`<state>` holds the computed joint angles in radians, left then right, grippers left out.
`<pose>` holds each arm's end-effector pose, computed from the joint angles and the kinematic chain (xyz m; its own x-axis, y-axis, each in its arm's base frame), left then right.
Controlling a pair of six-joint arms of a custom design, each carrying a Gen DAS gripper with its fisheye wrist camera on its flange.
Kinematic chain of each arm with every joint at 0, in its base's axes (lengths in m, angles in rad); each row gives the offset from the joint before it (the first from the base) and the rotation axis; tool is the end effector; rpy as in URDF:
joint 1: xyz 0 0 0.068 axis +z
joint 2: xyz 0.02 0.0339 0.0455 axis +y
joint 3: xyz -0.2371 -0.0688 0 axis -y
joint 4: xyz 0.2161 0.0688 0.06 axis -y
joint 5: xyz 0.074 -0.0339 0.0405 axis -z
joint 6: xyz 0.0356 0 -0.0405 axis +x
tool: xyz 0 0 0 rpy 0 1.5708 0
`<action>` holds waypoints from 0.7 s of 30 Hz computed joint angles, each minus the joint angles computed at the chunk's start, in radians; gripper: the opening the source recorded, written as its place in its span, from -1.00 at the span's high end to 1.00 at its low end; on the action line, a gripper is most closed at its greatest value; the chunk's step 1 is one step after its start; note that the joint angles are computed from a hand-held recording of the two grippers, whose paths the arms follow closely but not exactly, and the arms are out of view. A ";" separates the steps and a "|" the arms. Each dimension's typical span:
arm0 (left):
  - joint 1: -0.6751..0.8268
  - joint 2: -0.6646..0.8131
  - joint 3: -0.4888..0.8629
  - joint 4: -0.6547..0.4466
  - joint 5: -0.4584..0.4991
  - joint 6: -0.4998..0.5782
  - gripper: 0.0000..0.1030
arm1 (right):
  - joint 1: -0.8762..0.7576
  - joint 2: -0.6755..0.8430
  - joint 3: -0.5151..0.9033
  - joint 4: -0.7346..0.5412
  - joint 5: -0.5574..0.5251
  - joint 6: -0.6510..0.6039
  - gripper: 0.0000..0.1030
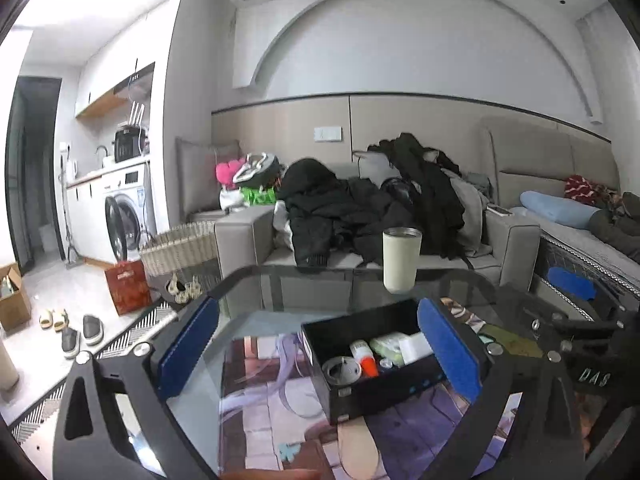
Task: Organize rigid objects
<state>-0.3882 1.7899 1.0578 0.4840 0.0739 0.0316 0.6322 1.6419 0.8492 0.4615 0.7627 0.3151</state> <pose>0.3494 -0.1457 0.2182 -0.2132 0.1212 -0.9695 0.4507 0.8926 0.0125 0.2772 0.1726 0.2058 -0.2185 0.1177 -0.9687 0.1762 0.9811 0.0795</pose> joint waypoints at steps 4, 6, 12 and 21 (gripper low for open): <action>-0.021 0.006 -0.008 -0.005 -0.021 0.013 -0.96 | -0.006 0.011 -0.010 0.012 -0.022 -0.050 -0.99; -0.020 0.004 -0.022 0.009 -0.020 0.013 -0.96 | -0.005 0.014 -0.013 0.013 -0.010 -0.041 -0.99; -0.023 0.001 -0.046 0.024 -0.068 -0.025 -1.00 | -0.007 0.045 -0.005 0.015 -0.016 -0.038 -0.99; -0.040 0.034 -0.060 0.017 -0.146 -0.047 -1.00 | -0.019 0.121 0.018 -0.028 -0.026 0.002 -0.99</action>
